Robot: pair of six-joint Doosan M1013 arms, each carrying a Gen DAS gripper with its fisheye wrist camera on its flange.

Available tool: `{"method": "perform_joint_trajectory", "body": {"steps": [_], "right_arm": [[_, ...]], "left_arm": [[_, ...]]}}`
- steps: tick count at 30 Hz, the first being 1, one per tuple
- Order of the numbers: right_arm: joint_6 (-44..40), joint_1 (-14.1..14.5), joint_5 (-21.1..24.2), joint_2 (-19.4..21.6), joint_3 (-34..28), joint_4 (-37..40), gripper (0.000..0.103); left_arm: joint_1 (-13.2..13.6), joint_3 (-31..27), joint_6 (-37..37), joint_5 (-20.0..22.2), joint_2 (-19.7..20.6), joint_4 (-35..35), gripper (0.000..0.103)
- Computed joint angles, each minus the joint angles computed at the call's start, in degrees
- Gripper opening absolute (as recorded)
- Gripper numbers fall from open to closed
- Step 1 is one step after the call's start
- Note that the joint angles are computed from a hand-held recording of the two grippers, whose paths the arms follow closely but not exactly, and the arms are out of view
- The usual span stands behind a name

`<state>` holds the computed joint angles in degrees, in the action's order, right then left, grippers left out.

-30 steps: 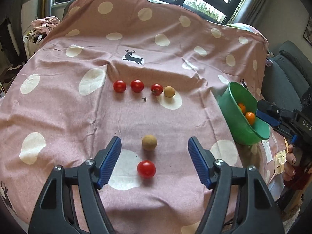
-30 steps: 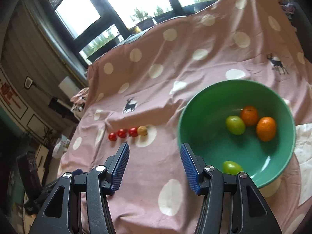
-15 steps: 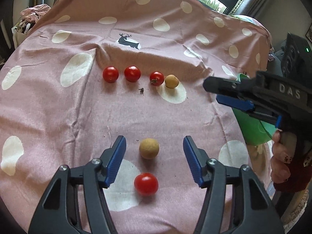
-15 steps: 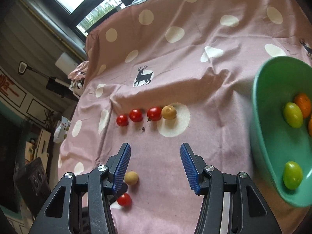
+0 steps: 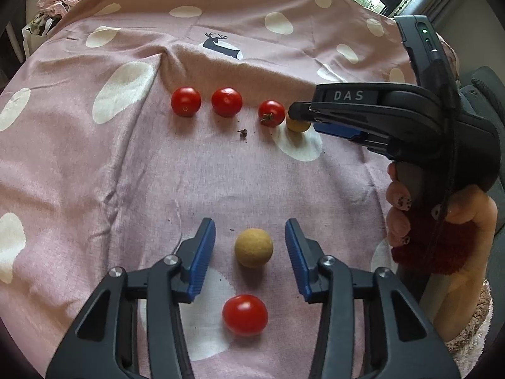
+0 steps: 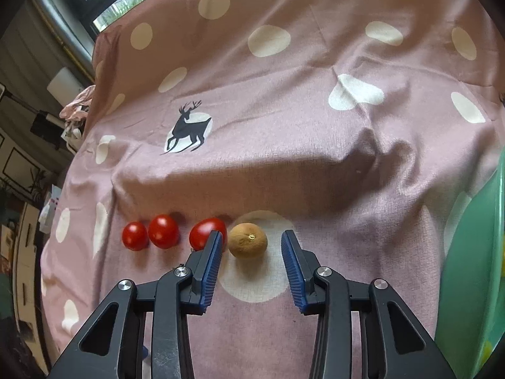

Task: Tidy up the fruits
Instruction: 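Close the left gripper on the brown round fruit while the right gripper grasps the yellow cherry tomato, then carry the brown fruit with the left gripper while the right gripper carries the yellow tomato to the bowl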

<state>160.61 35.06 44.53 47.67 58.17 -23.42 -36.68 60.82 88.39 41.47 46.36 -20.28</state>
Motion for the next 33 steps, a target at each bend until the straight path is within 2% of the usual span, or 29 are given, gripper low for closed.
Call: {"method": "perform_joint_trajectory", "body": {"steps": [4, 6, 10, 12, 21, 28, 33], "right_arm": [[-0.41, 0.06, 0.34, 0.54, -0.53, -0.41, 0.035], [0.20, 0.06, -0.57, 0.43, -0.17, -0.91, 0.030], [0.36, 0.09, -1.03, 0.40, 0.03, -1.49, 0.030], [0.87, 0.09, -1.18, 0.34, 0.17, -1.53, 0.030], [5.75, 1.10, -2.18, -2.52, 3.63, -5.68, 0.030], [13.59, 2.95, -2.29, -6.07, 8.31, -13.24, 0.030], [19.18, 4.36, -4.26, -8.47, 12.46, -16.82, 0.030]], "left_arm": [[-0.15, -0.18, -1.32, 0.10, 0.21, 0.83, 0.039], [-0.26, -0.01, -1.96, -0.30, 0.12, 1.52, 0.036], [-0.24, 0.33, -2.35, -1.23, 0.03, 1.38, 0.030], [0.01, -0.26, -1.22, -0.46, 0.44, -0.85, 0.025], [-0.09, 0.60, -2.21, -1.23, -0.23, -0.29, 0.024], [-0.27, 3.12, -0.70, -5.03, -1.92, -1.38, 0.024], [-0.54, 4.93, -0.48, -7.63, -3.04, -1.38, 0.024]]}}
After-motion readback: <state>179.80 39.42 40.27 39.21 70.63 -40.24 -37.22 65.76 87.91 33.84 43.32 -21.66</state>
